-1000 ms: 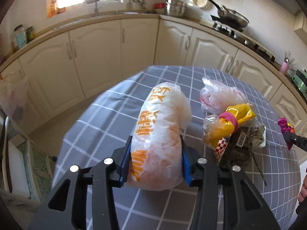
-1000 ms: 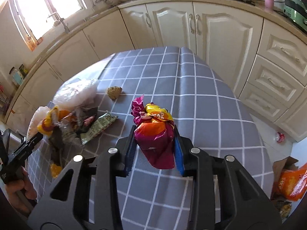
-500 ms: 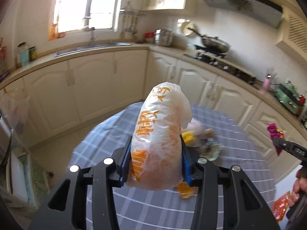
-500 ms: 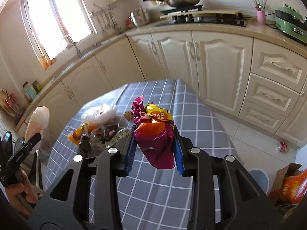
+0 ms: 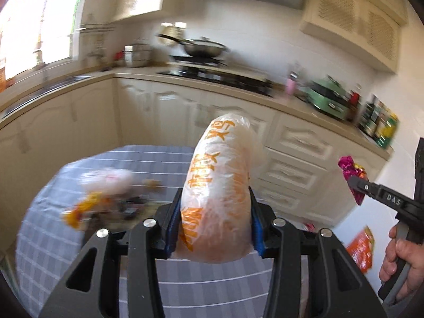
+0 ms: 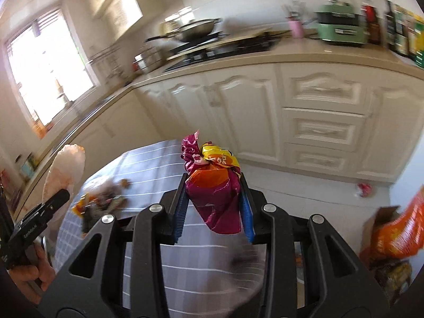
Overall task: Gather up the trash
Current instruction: 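Carry bag and wrapper to the blue bin and open both tools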
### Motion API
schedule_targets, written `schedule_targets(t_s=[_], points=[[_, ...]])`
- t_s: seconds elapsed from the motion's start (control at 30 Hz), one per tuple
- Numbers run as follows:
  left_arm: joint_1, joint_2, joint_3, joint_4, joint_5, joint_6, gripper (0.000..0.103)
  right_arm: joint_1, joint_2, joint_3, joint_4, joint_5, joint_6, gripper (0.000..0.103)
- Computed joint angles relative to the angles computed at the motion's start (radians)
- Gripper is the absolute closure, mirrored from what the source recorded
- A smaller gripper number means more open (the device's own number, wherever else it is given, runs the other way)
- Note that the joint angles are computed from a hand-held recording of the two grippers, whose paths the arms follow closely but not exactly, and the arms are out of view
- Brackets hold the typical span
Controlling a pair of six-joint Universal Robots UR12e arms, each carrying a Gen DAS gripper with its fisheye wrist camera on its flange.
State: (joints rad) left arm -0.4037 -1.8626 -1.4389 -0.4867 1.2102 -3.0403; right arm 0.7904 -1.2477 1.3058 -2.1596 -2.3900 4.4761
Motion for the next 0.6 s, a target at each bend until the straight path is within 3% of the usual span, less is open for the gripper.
schedule_targets(t_s=[0.17,0.33,0.6], points=[[-0.080,-0.028,0.024,-0.064,-0.056,0.083,0.060,0.005,-0.109,0.137,0.159,-0.004,0.249,0.069],[-0.156,-0.071,0.063,-0.181,-0.090,0.170,0.060,-0.005,-0.184,0.254,0.229,0.061,0.420,0.069],[-0.257,-0.178,0.174,-0.423,-0.043,0.261,0.060,-0.036,-0.242,0.429,0.111,0.223,0.528,0.069]])
